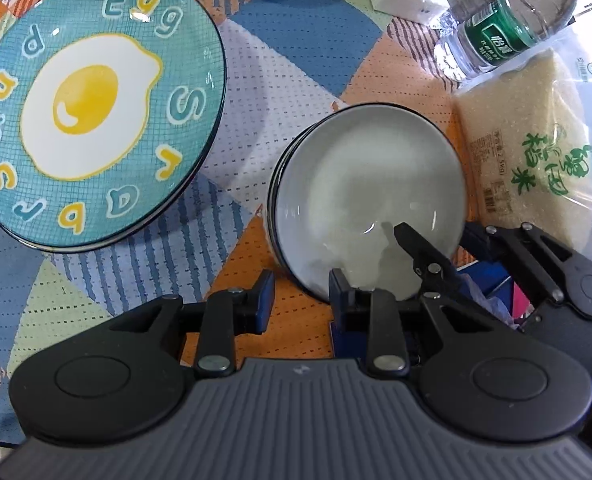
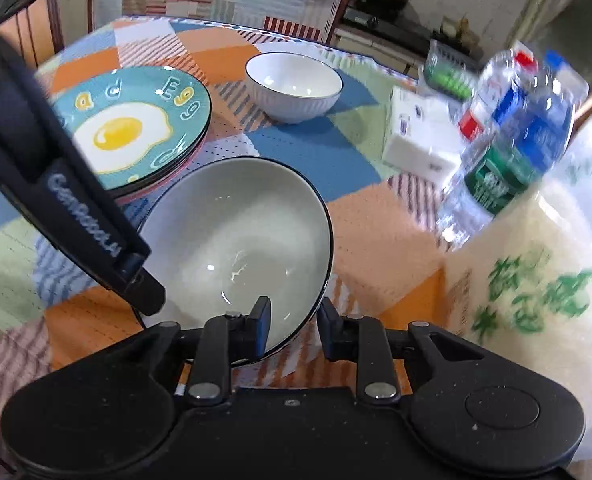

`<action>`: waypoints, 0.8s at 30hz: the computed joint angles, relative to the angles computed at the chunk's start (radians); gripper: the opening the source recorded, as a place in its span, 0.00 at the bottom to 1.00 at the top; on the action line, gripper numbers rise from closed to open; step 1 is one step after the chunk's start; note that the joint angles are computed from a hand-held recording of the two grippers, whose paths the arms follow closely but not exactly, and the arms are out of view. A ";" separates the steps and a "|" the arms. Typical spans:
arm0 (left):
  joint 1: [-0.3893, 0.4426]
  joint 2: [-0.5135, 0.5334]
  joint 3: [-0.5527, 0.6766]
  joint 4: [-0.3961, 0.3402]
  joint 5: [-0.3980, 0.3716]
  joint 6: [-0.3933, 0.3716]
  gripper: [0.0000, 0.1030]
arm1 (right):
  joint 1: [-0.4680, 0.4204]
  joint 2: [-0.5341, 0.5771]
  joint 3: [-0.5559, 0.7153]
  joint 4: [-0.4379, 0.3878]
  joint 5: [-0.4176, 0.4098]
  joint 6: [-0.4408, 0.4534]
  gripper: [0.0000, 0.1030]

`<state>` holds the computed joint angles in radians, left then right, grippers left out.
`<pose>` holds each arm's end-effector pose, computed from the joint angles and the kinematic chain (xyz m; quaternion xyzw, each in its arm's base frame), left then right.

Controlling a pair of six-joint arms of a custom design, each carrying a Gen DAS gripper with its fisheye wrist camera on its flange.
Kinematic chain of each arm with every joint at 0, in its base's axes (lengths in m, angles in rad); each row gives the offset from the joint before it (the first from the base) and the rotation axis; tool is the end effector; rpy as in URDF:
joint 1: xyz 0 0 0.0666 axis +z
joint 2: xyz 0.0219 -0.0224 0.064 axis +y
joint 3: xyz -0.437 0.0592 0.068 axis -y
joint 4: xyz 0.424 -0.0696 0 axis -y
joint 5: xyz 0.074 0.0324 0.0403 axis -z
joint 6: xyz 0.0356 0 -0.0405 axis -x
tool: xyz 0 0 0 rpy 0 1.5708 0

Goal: Organize plates and bowls
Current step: 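Lower the held bowl into the second bowl and open both tools, then move both tools to the third white bowl and close them on its rim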

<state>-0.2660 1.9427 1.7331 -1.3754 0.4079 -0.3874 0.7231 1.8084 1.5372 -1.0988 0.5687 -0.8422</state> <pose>0.6301 -0.1867 0.3181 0.3129 0.9279 -0.2026 0.0053 0.4777 0.3955 0.3238 0.0849 0.9516 -0.1301 0.2650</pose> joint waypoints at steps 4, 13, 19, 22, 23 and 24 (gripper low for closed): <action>0.000 -0.042 -0.026 0.057 -0.030 -0.038 0.27 | -0.015 -0.059 -0.071 0.116 -0.058 -0.015 0.31; 0.005 -0.147 -0.074 0.148 -0.070 -0.166 0.29 | -0.027 -0.191 -0.172 0.258 -0.146 -0.013 0.31; 0.022 -0.154 -0.044 0.098 -0.070 -0.198 0.29 | -0.014 -0.223 -0.139 0.236 -0.112 0.072 0.38; 0.023 -0.154 -0.027 0.088 -0.080 -0.197 0.29 | -0.006 -0.224 -0.110 0.218 -0.091 0.131 0.43; 0.022 -0.157 -0.026 0.092 -0.082 -0.191 0.29 | -0.005 -0.225 -0.103 0.216 -0.077 0.151 0.47; 0.021 -0.157 -0.018 0.092 -0.082 -0.185 0.29 | -0.005 -0.225 -0.096 0.218 -0.064 0.171 0.51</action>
<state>-0.2446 1.7861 1.7147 -1.2839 0.3260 -0.5720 0.7185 1.5832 1.4411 -0.8809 0.5051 -0.6710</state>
